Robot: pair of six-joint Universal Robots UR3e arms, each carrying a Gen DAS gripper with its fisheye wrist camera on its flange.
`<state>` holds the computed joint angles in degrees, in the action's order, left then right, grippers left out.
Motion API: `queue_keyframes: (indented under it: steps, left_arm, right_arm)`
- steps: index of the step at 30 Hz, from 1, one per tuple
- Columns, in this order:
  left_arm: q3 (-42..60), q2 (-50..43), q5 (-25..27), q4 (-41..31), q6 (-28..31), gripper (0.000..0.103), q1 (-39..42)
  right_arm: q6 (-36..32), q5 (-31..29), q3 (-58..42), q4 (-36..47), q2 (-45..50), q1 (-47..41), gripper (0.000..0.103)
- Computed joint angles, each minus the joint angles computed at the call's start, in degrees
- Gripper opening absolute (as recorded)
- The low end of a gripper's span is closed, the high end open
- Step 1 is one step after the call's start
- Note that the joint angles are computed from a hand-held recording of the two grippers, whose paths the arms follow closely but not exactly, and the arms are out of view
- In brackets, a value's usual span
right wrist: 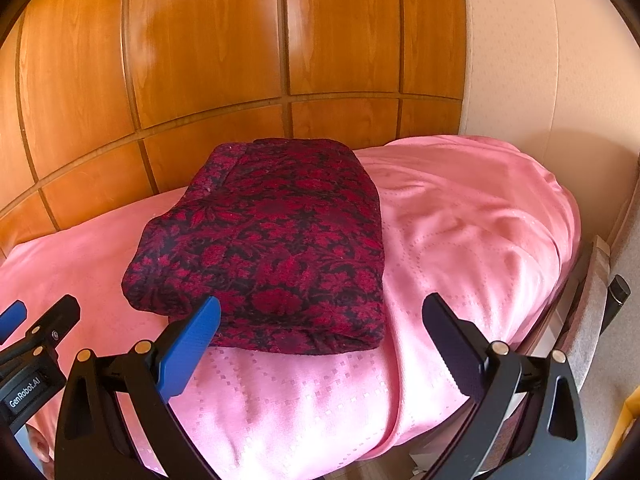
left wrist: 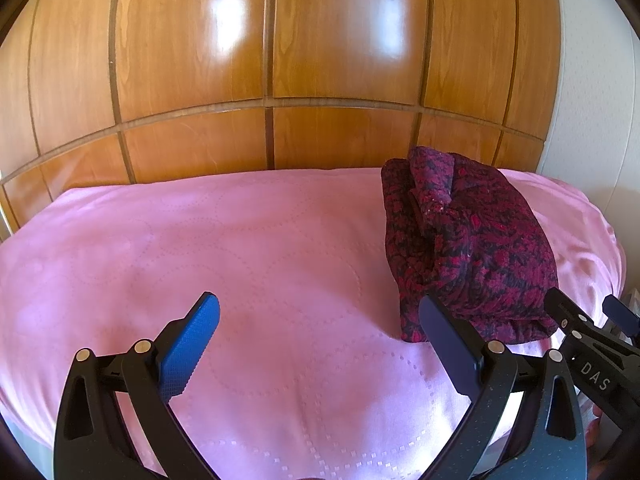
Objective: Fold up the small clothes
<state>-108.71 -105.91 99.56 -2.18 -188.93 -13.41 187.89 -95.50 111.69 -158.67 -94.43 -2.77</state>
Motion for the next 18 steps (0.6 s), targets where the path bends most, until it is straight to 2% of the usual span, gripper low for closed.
queue_keyframes:
  steps: [8,11,18]
  left_arm:
    - [-0.57,0.08,-0.09,1.80,0.23,0.099,0.05]
    - [0.28,0.02,-0.11,0.31,-0.13,0.099,0.11]
    - [1.63,-1.07,-0.64,-2.65,-1.86,0.099,1.11]
  right_arm:
    - [0.16,0.04,-0.20,0.26,0.01,0.03,0.101]
    - [-0.17,0.44,-0.27,-0.11,0.03,-0.33,0.101]
    - [-0.86,5.84,-4.98,0.92,1.34,-8.61,0.101]
